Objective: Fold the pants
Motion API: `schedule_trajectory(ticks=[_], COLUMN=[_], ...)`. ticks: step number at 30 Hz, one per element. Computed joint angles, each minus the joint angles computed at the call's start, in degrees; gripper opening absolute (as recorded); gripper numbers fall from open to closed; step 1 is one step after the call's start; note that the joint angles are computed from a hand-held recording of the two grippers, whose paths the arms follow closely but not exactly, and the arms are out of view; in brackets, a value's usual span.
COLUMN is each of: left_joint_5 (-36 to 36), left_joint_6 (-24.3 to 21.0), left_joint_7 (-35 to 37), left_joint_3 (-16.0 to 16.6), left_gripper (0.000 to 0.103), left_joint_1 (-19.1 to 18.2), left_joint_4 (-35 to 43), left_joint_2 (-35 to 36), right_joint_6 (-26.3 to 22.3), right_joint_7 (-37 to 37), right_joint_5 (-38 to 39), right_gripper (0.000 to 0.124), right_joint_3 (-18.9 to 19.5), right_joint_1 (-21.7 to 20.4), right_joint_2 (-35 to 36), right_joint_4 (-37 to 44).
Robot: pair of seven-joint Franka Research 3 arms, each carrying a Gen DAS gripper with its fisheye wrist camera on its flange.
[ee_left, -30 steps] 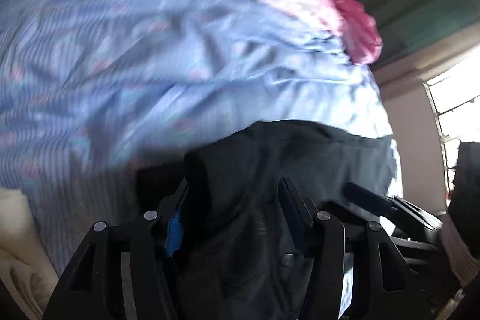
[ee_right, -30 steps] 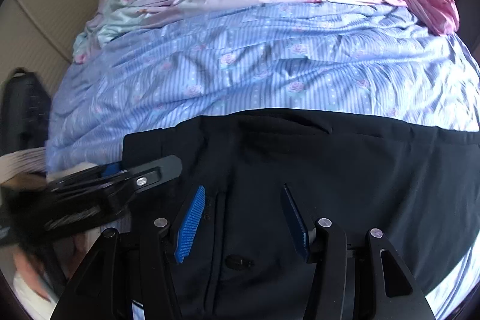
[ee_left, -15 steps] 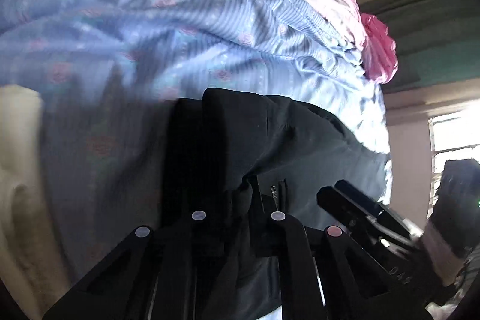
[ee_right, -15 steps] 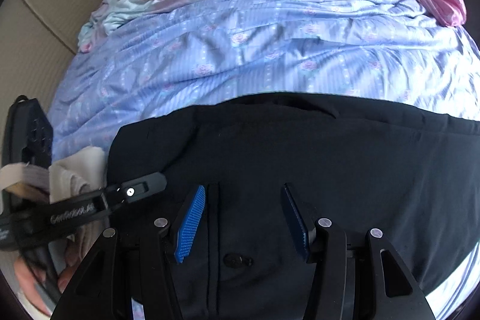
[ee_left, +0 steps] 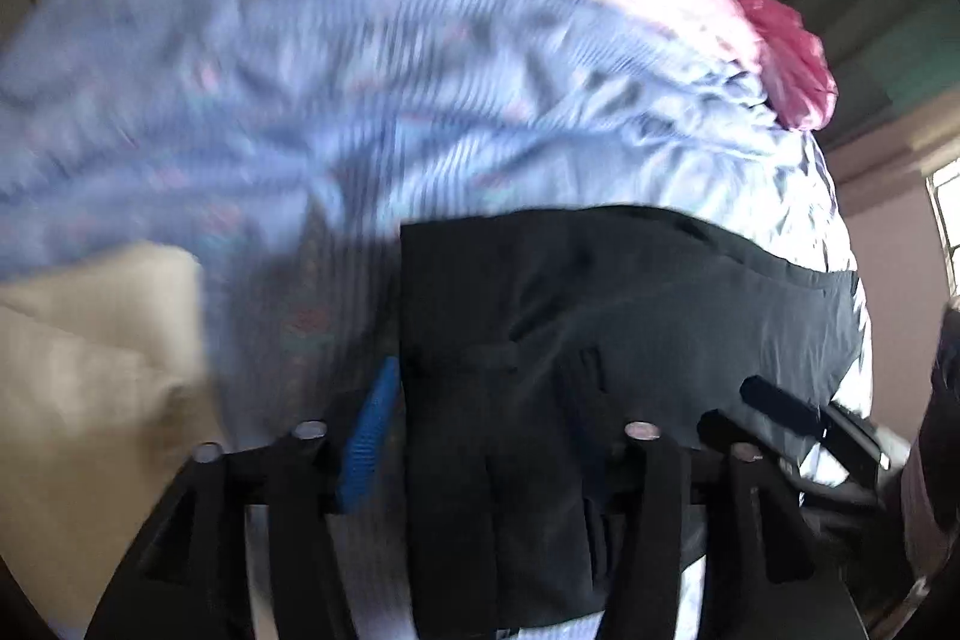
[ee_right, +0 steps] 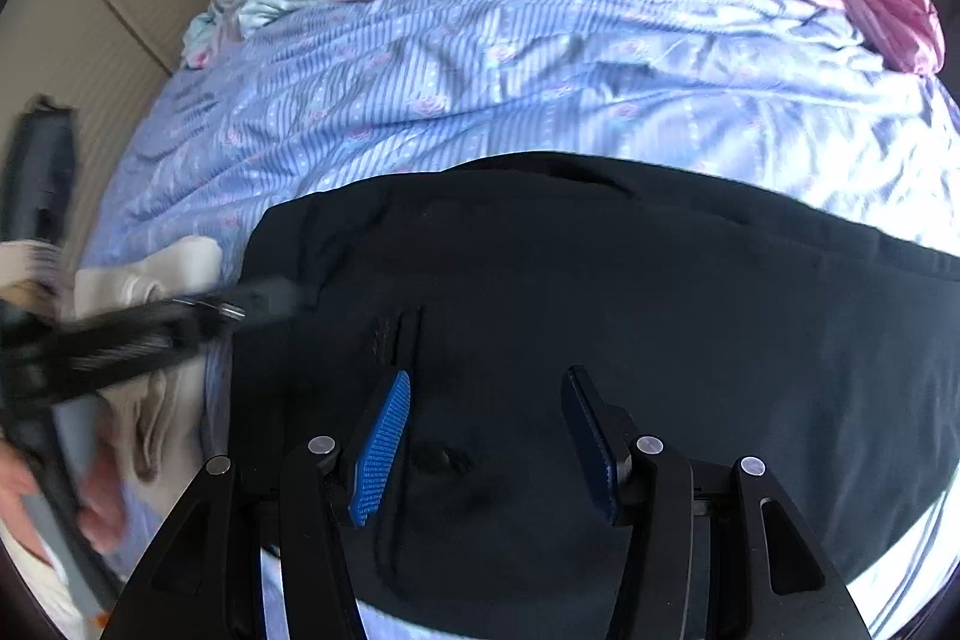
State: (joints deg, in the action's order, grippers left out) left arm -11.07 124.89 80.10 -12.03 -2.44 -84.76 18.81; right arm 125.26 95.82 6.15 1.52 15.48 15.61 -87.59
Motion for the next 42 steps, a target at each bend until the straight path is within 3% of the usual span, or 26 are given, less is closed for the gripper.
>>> schedule_trajectory(ticks=[4, 9, 15, 21, 32, 42], left_joint_5=[-0.9, 0.5, -3.7, -6.5, 3.6, 12.2], left_joint_6=[4.4, 5.2, 5.1, 7.4, 10.3, 4.3], left_joint_7=[0.8, -3.8, -7.8, -14.8, -35.9, -50.1], left_joint_3=[-0.1, -0.5, -1.3, -3.0, -5.6, -6.4], left_gripper=[0.064, 0.063, 0.063, 0.063, 0.063, 0.063], left_joint_1=[-0.5, -4.9, -10.8, -16.0, -19.9, -21.6], left_joint_4=[-10.2, -19.5, -27.0, -30.2, -30.9, -25.3], left_joint_2=[-10.1, -18.9, -25.0, -26.1, -23.1, -16.9], right_joint_6=[3.3, 4.6, 0.1, -2.2, -5.9, -4.8], right_joint_7=[-4.6, -10.2, -16.0, -21.3, -36.8, -43.9], right_joint_5=[2.0, 7.1, 7.5, 9.0, 14.8, 15.1], right_gripper=[0.053, 0.053, 0.053, 0.053, 0.047, 0.047], right_joint_3=[-0.1, -0.8, -2.3, -4.4, -6.4, -5.3], right_joint_1=[-1.7, -4.4, -7.5, -10.4, -12.0, -12.8], right_joint_2=[-8.0, -19.0, -30.2, -35.9, -30.7, -21.7], right_joint_4=[-8.5, -19.7, -30.4, -37.4, -40.5, -34.9])
